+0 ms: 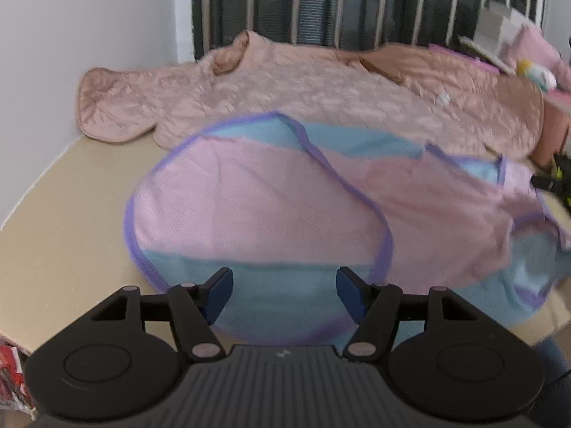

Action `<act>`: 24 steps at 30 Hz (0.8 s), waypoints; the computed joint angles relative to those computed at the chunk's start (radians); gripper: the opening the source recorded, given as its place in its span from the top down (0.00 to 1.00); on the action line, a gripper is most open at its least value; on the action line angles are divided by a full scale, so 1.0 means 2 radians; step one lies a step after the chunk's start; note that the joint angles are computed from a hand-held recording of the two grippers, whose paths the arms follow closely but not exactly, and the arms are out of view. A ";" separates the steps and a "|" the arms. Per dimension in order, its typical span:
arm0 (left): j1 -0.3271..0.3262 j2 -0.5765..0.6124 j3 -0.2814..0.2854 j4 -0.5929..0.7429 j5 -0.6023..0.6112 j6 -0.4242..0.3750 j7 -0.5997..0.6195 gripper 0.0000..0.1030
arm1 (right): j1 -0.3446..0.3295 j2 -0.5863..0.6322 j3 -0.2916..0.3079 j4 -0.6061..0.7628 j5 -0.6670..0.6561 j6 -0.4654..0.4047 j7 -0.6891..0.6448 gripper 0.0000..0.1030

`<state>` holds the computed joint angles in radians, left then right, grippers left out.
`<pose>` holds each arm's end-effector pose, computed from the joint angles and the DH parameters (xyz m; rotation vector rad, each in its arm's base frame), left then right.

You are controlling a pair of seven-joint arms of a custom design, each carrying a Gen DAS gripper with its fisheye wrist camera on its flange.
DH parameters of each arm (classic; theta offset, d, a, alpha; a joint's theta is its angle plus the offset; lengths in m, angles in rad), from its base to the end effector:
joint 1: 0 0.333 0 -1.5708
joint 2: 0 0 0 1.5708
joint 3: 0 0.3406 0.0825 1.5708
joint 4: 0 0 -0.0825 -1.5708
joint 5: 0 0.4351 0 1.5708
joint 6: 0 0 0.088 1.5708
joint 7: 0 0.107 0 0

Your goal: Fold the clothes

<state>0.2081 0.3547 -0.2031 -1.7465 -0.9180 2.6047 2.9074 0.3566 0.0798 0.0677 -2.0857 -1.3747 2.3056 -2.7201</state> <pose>0.7362 0.0355 0.4200 -1.1998 2.2908 -1.0385 0.5801 0.2395 0.4104 -1.0654 2.0968 -1.1705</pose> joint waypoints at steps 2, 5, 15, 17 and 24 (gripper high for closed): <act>0.000 0.014 -0.002 0.024 -0.006 0.011 -0.003 0.37 | -0.008 0.012 -0.005 0.015 0.016 0.026 -0.039 0.61; -0.004 0.039 -0.008 0.059 0.001 0.030 -0.009 0.37 | -0.015 0.036 -0.013 0.036 0.057 0.060 -0.081 1.00; -0.004 0.100 -0.039 0.159 0.046 -0.029 -0.066 0.37 | 0.001 0.024 -0.017 0.034 0.000 0.027 -0.003 0.75; -0.019 0.114 -0.045 0.171 0.054 0.004 -0.049 0.37 | -0.010 0.040 -0.021 0.057 -0.030 0.105 -0.005 0.72; -0.074 0.153 0.001 0.201 0.175 0.071 -0.133 0.37 | -0.016 0.133 -0.034 0.164 0.129 0.154 -0.160 0.98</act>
<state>0.0608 0.6605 -0.2013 -1.3446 -0.5674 2.7460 2.6410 0.3247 0.3452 -0.0012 -1.7569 -1.1173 2.6138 -3.0407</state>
